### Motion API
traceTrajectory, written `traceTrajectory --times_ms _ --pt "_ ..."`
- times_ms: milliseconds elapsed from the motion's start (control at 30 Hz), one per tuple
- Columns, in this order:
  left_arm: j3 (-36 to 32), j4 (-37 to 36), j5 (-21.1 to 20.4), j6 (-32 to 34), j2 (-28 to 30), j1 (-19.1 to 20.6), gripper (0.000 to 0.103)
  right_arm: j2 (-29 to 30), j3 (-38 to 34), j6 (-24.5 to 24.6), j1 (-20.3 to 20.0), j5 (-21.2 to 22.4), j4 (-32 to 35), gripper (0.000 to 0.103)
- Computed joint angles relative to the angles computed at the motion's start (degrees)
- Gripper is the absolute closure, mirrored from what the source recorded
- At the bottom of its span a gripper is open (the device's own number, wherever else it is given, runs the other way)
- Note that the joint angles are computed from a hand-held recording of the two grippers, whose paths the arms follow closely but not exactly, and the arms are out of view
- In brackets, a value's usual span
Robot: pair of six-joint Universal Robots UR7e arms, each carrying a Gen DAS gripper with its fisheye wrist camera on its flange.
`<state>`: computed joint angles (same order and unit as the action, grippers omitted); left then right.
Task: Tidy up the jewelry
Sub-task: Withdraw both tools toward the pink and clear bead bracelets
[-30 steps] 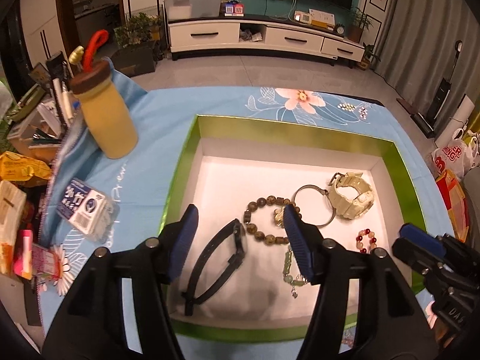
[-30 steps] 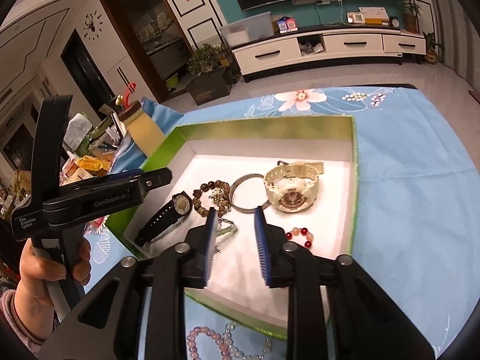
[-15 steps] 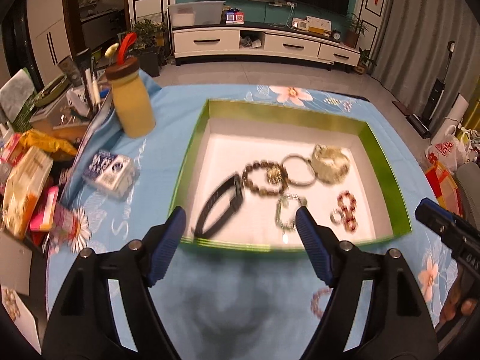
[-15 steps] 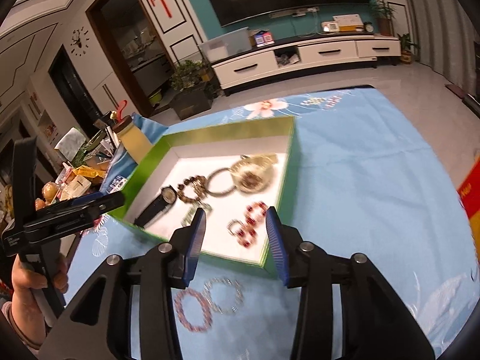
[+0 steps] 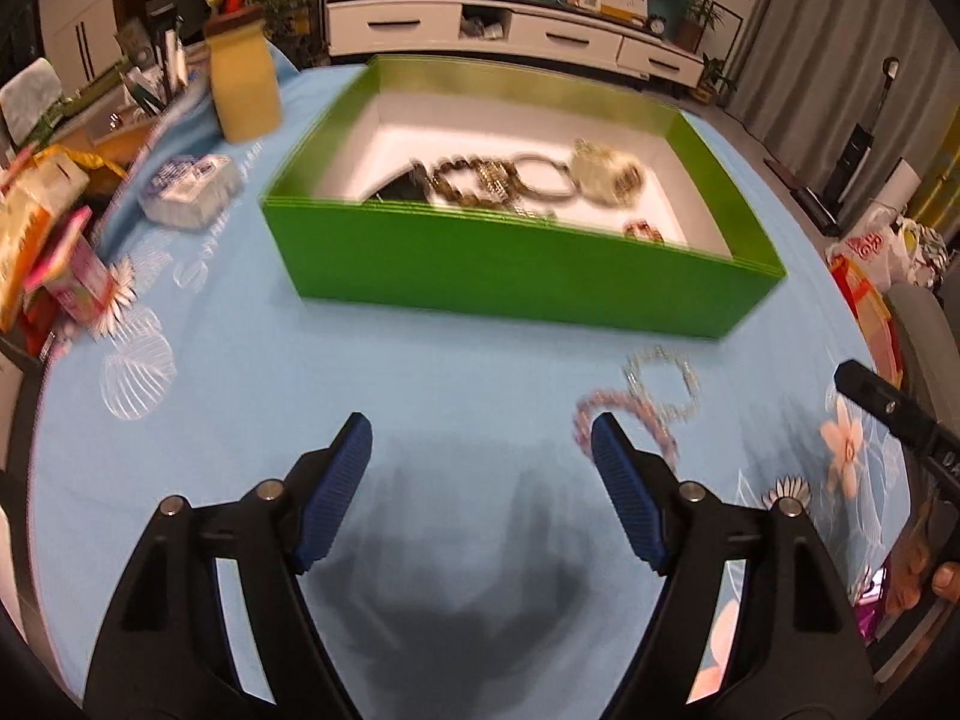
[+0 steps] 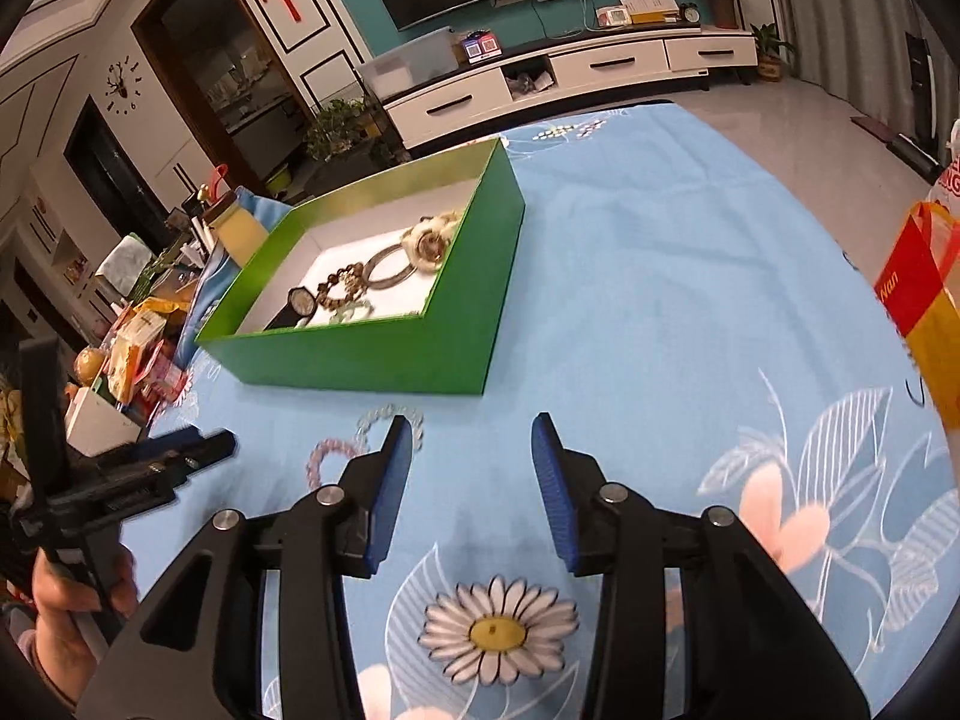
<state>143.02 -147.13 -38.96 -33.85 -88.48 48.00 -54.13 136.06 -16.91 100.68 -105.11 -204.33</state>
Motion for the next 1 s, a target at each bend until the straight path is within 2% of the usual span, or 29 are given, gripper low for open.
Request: traceTrajectory --times_ms 200,433,767,1000 --pt "1.6 -2.4 0.1 -2.3 3.4 -0.9 0.026 -1.0 2.4 -0.8 0.8 -0.2 -1.1 0.061" --pt "1.3 -5.6 0.8 -2.2 6.3 -0.1 0.028 -1.7 3.9 -1.0 0.0 0.4 -1.8 0.061" --pt "0.9 -11.1 1.3 1.8 11.4 0.7 0.038 -1.5 4.2 -0.9 -1.0 1.6 -2.2 0.061" --pt "1.3 -16.0 1.1 5.3 13.1 1.4 0.040 -0.6 3.5 -0.6 -1.7 1.9 -1.8 0.061"
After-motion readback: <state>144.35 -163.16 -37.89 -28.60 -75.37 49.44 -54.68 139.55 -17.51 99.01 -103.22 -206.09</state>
